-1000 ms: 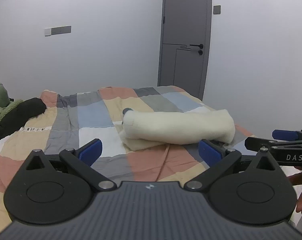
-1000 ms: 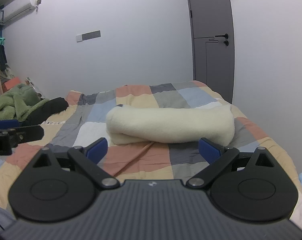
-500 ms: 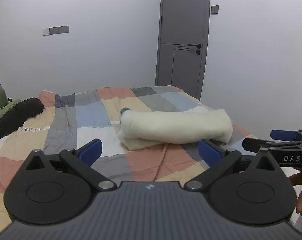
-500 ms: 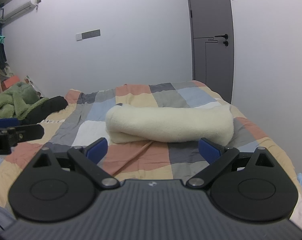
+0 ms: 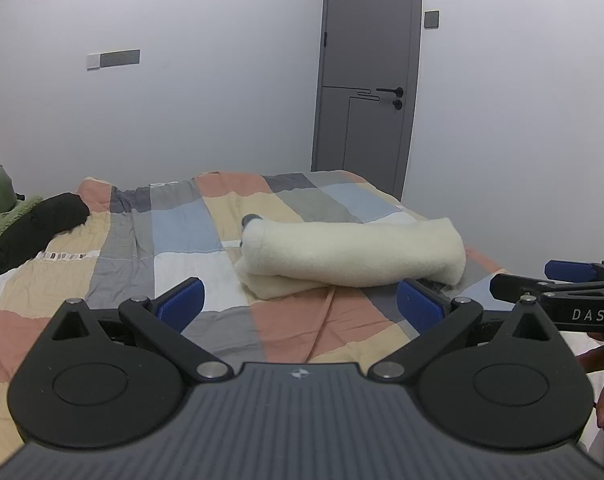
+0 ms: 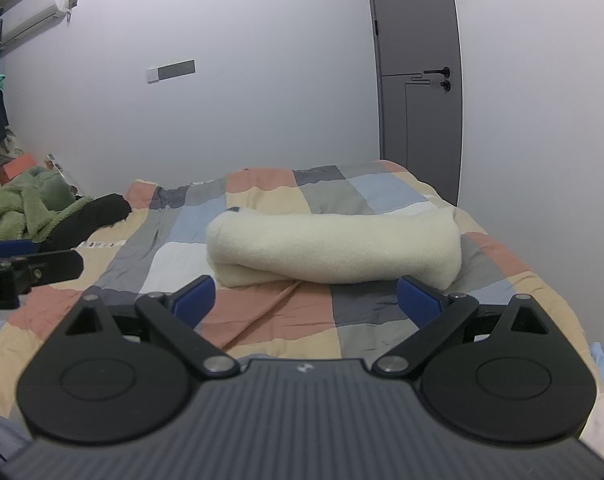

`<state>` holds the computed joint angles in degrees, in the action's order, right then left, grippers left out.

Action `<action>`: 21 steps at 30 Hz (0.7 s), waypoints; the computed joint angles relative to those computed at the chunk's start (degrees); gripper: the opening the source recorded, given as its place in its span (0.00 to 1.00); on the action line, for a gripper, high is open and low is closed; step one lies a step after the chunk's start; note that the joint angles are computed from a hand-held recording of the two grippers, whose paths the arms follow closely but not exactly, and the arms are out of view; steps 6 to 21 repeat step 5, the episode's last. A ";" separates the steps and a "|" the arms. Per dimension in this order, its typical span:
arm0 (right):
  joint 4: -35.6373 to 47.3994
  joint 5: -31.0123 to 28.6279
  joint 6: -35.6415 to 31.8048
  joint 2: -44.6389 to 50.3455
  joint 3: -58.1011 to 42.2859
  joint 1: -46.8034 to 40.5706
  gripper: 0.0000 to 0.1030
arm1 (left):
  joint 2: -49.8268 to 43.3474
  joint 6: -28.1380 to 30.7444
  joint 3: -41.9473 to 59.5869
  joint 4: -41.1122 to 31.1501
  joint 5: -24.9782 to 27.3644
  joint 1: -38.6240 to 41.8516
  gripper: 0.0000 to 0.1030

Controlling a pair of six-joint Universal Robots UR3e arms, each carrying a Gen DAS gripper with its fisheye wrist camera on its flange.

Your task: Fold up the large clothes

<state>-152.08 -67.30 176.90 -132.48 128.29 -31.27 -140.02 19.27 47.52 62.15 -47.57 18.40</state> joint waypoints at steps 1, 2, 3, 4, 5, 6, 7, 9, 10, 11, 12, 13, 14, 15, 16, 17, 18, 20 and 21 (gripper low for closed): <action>0.19 0.66 -0.06 -0.25 0.13 -0.47 0.96 | -0.17 0.00 0.26 -0.09 0.08 -0.04 1.00; 0.29 0.59 0.05 -0.30 0.12 -0.34 0.96 | -0.14 -0.02 0.05 0.09 0.11 -0.08 1.00; 0.15 0.16 0.19 -0.08 0.05 0.01 0.96 | -0.19 -0.17 0.09 0.08 0.07 -0.15 1.00; 0.01 -0.07 0.21 0.18 -0.05 0.21 0.96 | -0.31 -0.45 0.10 0.22 -0.03 -0.29 1.00; 0.04 -0.02 0.24 0.18 -0.06 0.18 0.96 | -0.29 -0.48 0.01 0.16 0.10 -0.12 1.00; 0.04 -0.02 0.24 0.18 -0.06 0.18 0.96 | -0.29 -0.48 0.01 0.16 0.10 -0.12 1.00; 0.04 -0.02 0.24 0.18 -0.06 0.18 0.96 | -0.29 -0.48 0.01 0.16 0.10 -0.12 1.00; 0.04 -0.02 0.24 0.18 -0.06 0.18 0.96 | -0.29 -0.48 0.01 0.16 0.10 -0.12 1.00; 0.04 -0.02 0.24 0.18 -0.06 0.18 0.96 | -0.29 -0.48 0.01 0.16 0.10 -0.12 1.00; 0.04 -0.02 0.24 0.18 -0.06 0.18 0.96 | -0.29 -0.48 0.01 0.16 0.10 -0.12 1.00; 0.04 -0.02 0.24 0.18 -0.06 0.18 0.96 | -0.29 -0.48 0.01 0.16 0.10 -0.12 1.00; 0.04 -0.02 0.24 0.18 -0.06 0.18 0.96 | -0.29 -0.48 0.01 0.16 0.10 -0.12 1.00; 0.04 -0.02 0.24 0.18 -0.06 0.18 0.96 | -0.29 -0.48 0.01 0.16 0.10 -0.12 1.00; 0.04 -0.02 0.24 0.18 -0.06 0.18 0.96 | -0.29 -0.48 0.01 0.16 0.10 -0.12 1.00; 0.04 -0.02 0.24 0.18 -0.06 0.18 0.96 | -0.29 -0.48 0.01 0.16 0.10 -0.12 1.00; 0.04 -0.02 0.24 0.18 -0.06 0.18 0.96 | -0.29 -0.48 0.01 0.16 0.10 -0.12 1.00; 0.04 -0.02 0.24 0.18 -0.06 0.18 0.96 | -0.29 -0.48 0.01 0.16 0.10 -0.12 1.00; 0.04 -0.02 0.24 0.18 -0.06 0.18 0.96 | -0.29 -0.48 0.01 0.16 0.10 -0.12 1.00; 0.04 -0.02 0.24 0.18 -0.06 0.18 0.96 | -0.29 -0.48 0.01 0.16 0.10 -0.12 1.00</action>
